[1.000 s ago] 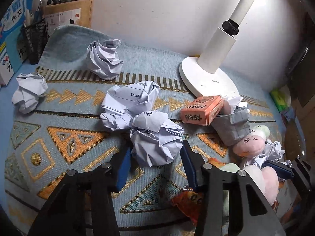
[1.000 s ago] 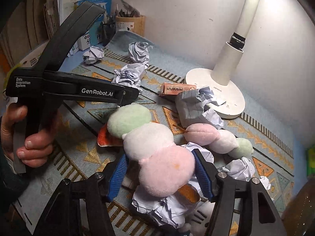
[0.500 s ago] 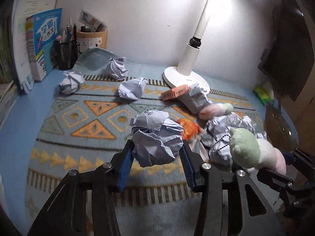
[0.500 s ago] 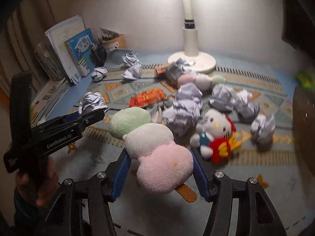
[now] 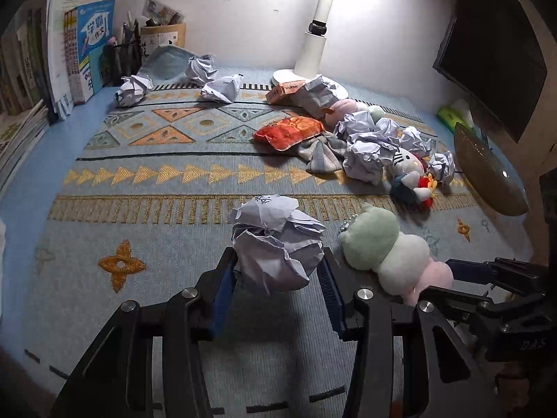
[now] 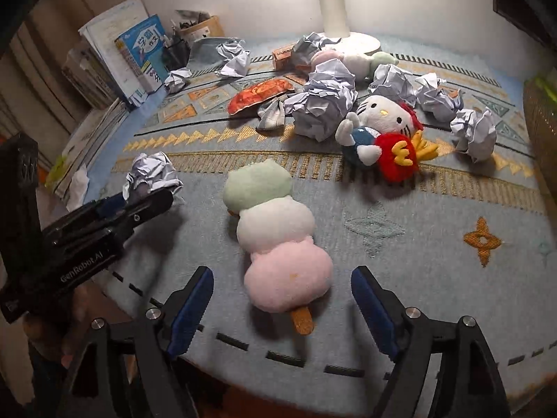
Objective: Organize objects
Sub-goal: 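Carry the plush and paper ball with both tools to the brown woven basket, then open both tools to drop the plush and paper ball into the basket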
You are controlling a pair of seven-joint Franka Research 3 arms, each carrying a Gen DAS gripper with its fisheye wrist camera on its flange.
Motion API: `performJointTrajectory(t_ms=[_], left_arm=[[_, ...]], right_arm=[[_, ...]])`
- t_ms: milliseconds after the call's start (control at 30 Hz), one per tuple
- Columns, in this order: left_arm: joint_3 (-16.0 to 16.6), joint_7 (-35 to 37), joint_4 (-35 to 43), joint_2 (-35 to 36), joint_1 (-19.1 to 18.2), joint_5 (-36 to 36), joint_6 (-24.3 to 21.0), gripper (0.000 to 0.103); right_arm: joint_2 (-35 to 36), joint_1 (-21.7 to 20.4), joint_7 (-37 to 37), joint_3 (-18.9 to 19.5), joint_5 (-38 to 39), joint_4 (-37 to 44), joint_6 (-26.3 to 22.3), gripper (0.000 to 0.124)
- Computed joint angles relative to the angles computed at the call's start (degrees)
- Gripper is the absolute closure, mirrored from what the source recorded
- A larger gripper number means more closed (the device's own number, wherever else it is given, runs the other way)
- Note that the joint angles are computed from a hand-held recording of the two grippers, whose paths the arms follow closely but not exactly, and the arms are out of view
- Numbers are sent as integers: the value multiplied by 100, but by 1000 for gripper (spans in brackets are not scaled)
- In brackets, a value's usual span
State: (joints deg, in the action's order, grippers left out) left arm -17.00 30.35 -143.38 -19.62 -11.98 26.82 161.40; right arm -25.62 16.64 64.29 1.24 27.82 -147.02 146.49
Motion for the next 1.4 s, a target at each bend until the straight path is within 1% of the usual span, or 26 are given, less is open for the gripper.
performJointTrajectory(t_ms=[67, 133, 200, 233, 267, 300, 333, 400, 467, 533, 600, 667, 700, 767, 833, 900, 967, 1000, 1033, 1067, 1133, 1167, 1267, 1333, 1367, 1400], left_arm=[[5, 20, -14, -13, -19, 1, 42, 60], [-3, 38, -19, -17, -19, 20, 92, 60], [-47, -7, 21, 10, 4, 51, 66, 60], [-46, -4, 37, 26, -7, 46, 58, 60], [-63, -22, 57, 36, -5, 60, 35, 60], [-81, -44, 70, 34, 2, 85, 3, 60], [-85, -47, 87, 30, -9, 90, -43, 60], [-59, -15, 116, 23, -50, 65, -87, 60], [-83, -3, 194, 11, -51, 110, -155, 60], [-114, 15, 330, 23, -48, 190, -175, 60], [-119, 107, 547, 96, -78, 237, -149, 60], [-195, 153, 873, 235, -56, 399, -131, 60], [-234, 176, 1071, 344, -51, 490, -119, 60], [-261, 329, 1528, 650, -122, 595, -46, 60], [-242, 616, 2052, 1076, -282, 560, 44, 60], [-239, 932, 2695, 1628, -477, 477, 69, 60], [-220, 1206, 3369, 2216, -696, 401, 49, 59], [-190, 1205, 3740, 2528, -827, 491, -28, 58], [-150, 1214, 4136, 2858, -973, 573, -123, 58], [-134, 1356, 4514, 3183, -1087, 507, -183, 58], [-205, 1834, 5228, 3809, -1227, 138, -259, 58], [-243, 2053, 5557, 4094, -1291, -31, -298, 58], [-199, 2521, 6613, 4899, -1628, -278, -538, 58], [-78, 2741, 7301, 5360, -1893, -371, -754, 57], [13, 2803, 7629, 5557, -2048, -396, -871, 52], [36, 2984, 8059, 5822, -2147, -500, -1077, 31]], right_arm=[[93, 6, -181, 4, -142, 56, 17, 43], [322, 124, -475, -73, -32, 222, -20, 43], [605, 105, -492, -24, -29, 394, -39, 43], [622, 110, -528, 35, -23, 356, 165, 46], [579, 122, -557, 102, -41, 263, 413, 64], [563, 198, -668, 53, 63, 268, 391, 74], [515, 244, -727, 19, 169, 249, 392, 76], [308, 322, -881, -18, 365, 112, 671, 77], [28, 394, -1070, -208, 667, 40, 837, 77], [-220, 405, -1132, -458, 1032, 96, 895, 77], [-456, 306, -1137, -690, 1352, 152, 989, 77], [-650, 121, -1102, -891, 1557, 184, 1100, 77], [-713, 7, -1091, -1009, 1615, 221, 1114, 77], [-800, -300, -912, -1070, 1630, 235, 1249, 77], [-808, -793, -484, -928, 1406, 214, 1524, 77], [-708, -1360, 81, -719, 1003, 216, 1757, 77], [-548, -1812, 606, -648, 614, 305, 1767, 77], [-468, -2014, 877, -604, 426, 353, 1744, 77], [-372, -2111, 1045, -626, 290, 413, 1739, 77], [-284, -2210, 1197, -628, 145, 459, 1750, 77], [-116, -2526, 1565, -518, -281, 552, 1724, 77], [-26, -2606, 1712, -493, -451, 625, 1687, 76], [220, -2518, 1836, -720, -536, 843, 1615, 75], [424, -2337, 1744, -941, -367, 1009, 1654, 65], [532, -2365, 1824, -930, -395, 1106, 1602, 53], [552, -2408, 1897, -928, -422, 1124, 1584, 53]])
